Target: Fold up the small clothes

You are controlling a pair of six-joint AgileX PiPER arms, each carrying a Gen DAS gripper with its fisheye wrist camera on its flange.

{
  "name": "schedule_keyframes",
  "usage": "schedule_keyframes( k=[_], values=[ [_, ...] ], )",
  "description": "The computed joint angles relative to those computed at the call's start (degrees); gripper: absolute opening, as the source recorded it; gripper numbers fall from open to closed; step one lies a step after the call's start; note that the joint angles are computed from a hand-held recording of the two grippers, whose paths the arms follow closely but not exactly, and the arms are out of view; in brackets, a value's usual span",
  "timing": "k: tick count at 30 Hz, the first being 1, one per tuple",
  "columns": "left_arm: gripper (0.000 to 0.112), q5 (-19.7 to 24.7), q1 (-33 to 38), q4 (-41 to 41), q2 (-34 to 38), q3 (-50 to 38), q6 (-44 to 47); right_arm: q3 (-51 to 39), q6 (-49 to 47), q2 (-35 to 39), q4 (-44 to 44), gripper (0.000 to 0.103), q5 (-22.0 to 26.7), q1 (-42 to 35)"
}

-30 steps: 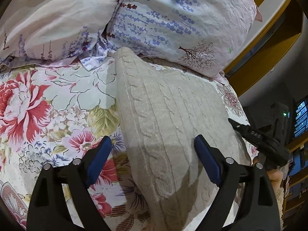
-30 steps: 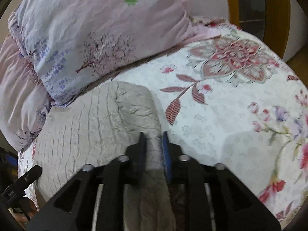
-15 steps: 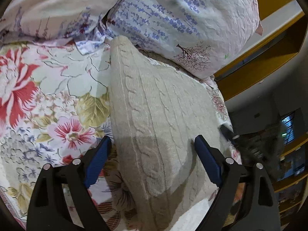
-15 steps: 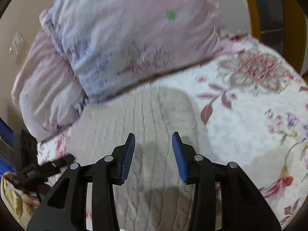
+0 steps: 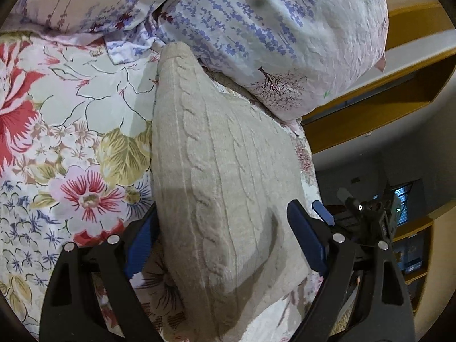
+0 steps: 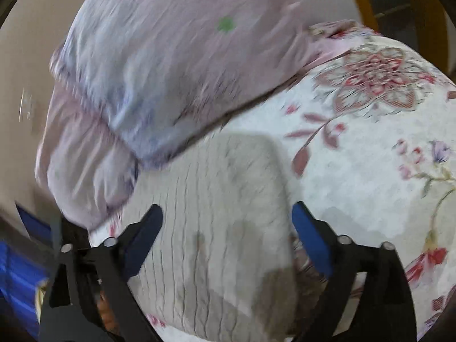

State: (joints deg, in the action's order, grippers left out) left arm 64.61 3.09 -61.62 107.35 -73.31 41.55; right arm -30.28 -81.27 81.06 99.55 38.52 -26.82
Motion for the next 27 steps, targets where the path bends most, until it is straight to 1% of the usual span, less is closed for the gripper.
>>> schedule_keyframes(
  k=[1,3,6,9,11,13,15,16,17,21,23,24,25,26,27],
  values=[
    [0.086,0.56,0.23,-0.18,0.44,-0.45,-0.17,-1.04,2.29,0.71,-2.19,0.095,0.48,-0.72],
    [0.086,1.84,0.72,-0.62,1.55,-1.66,-0.64,-4.94,7.86,4.63,-7.97,0.095,3.28,-2.37],
    [0.083,3.37,1.21,-0.40,2.74,-3.35,-1.44,-9.63,13.75,9.45,-14.42,0.094,6.04,-2.65],
    [0.079,4.26,1.39,-0.08,3.63,-4.60,-1.88,-13.05,16.96,12.84,-17.95,0.088,7.27,-2.13],
    [0.077,4.51,1.45,0.30,3.98,-5.15,-2.02,-14.10,16.86,14.37,-18.82,0.086,8.71,-1.92],
    [0.075,4.73,1.37,0.62,4.36,-5.79,-2.10,-15.53,17.23,16.09,-19.77,0.081,10.82,-1.86],
    [0.072,4.73,1.22,1.07,4.46,-6.16,-1.94,-16.31,15.73,17.53,-19.11,0.079,13.09,-1.93],
    [0.071,4.70,1.23,1.21,4.46,-6.22,-1.80,-17.04,15.57,18.46,-19.20,0.075,14.48,-2.01],
    [0.071,4.48,1.02,1.34,4.58,-6.41,-1.66,-17.54,14.86,19.62,-19.46,0.074,16.81,-2.50],
    [0.068,3.88,0.20,1.46,5.00,-7.28,-1.43,-17.66,11.12,20.90,-17.32,0.074,18.87,-1.85],
    [0.065,3.27,-0.53,1.32,5.45,-7.91,-1.61,-18.04,10.80,20.67,-17.82,0.071,18.33,-0.82],
    [0.061,3.11,-0.68,1.14,5.64,-7.98,-1.45,-18.21,11.00,20.60,-18.04,0.067,18.07,-0.31],
    [0.055,3.07,-0.91,0.65,6.16,-8.19,-1.59,-18.38,11.44,20.58,-18.38,0.060,17.90,0.04],
    [0.053,3.42,-0.75,-0.05,6.50,-8.11,-1.64,-18.22,11.87,20.45,-18.27,0.057,17.27,0.66],
    [0.048,3.80,-0.50,-0.92,6.82,-8.03,-1.53,-17.77,11.80,20.33,-17.69,0.047,17.74,0.63]
  ],
)
